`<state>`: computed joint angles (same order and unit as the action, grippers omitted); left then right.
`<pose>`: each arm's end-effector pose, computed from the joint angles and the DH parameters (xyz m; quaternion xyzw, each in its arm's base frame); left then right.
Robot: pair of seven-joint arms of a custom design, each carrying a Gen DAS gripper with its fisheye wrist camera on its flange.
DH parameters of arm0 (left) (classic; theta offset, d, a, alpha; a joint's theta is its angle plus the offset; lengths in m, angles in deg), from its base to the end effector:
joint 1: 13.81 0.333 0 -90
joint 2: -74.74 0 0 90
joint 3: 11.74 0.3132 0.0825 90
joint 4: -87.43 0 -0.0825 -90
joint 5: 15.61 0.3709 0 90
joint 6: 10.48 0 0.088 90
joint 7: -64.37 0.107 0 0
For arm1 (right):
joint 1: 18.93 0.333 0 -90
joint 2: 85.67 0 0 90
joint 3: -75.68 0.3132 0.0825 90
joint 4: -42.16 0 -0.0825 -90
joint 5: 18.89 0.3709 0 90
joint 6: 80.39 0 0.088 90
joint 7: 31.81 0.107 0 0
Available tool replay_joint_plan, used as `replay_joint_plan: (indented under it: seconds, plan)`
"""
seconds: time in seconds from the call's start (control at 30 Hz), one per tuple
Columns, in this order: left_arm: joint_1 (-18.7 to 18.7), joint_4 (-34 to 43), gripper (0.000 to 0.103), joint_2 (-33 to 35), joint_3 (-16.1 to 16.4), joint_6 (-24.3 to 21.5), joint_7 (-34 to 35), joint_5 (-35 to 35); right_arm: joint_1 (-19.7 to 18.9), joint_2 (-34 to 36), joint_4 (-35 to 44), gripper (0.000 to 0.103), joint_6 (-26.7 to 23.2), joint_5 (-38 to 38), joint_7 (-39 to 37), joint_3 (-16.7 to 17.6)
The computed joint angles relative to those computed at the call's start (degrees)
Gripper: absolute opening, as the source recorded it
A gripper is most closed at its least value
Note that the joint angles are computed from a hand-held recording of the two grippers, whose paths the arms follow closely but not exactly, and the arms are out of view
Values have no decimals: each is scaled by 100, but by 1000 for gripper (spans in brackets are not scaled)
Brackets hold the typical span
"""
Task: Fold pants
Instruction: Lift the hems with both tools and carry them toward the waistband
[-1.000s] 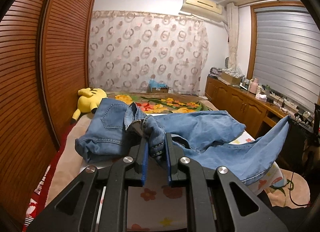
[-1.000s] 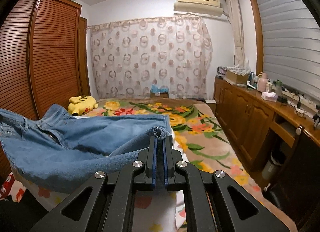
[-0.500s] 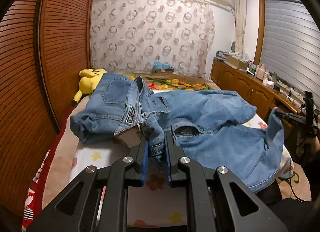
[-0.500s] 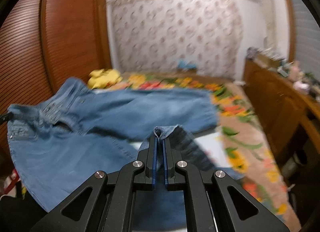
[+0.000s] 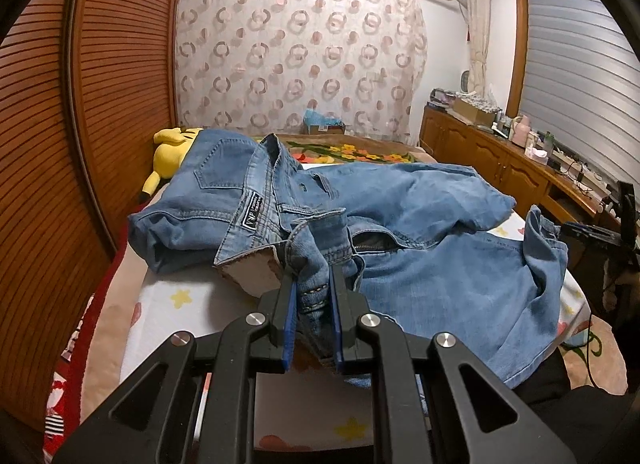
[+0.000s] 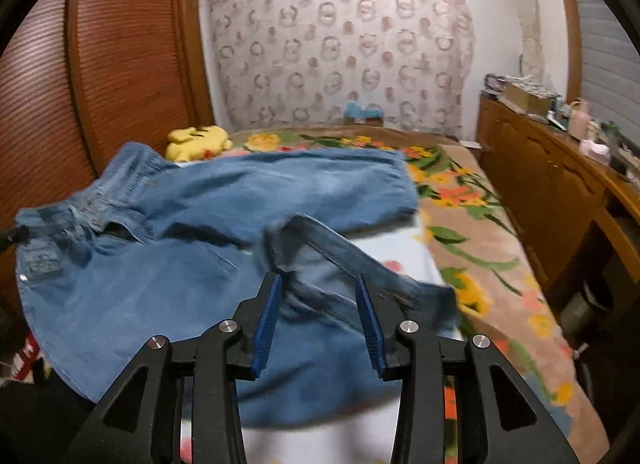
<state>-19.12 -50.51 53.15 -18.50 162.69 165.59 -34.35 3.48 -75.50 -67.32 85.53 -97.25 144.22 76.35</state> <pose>0.4602 -0.0807 0.5751 -0.5838 0.6569 -0.3871 0.2789 0.5426 0.2940 0.4635 -0.6556 0.5759 -0.3255 0.3641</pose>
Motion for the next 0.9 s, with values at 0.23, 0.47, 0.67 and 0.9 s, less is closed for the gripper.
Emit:
replay_joint_plan:
  seconds: [0.23,0.47,0.67,0.9]
  plan:
    - [33,16,15,28,-38,-44,-47,60,168,527,377,41,-121,781,-669,64]
    - [37,35,15,76,-17,-92,-39,75,503,1128,1219,47,-332,1172,-1509,-269]
    - [41,66,15,125,2,-159,-17,58,105,1471,1500,49,-417,2905,-3496,91]
    - [29,65,15,162,33,-193,25,-10,58,1742,1732,29,-355,4046,-4601,131]
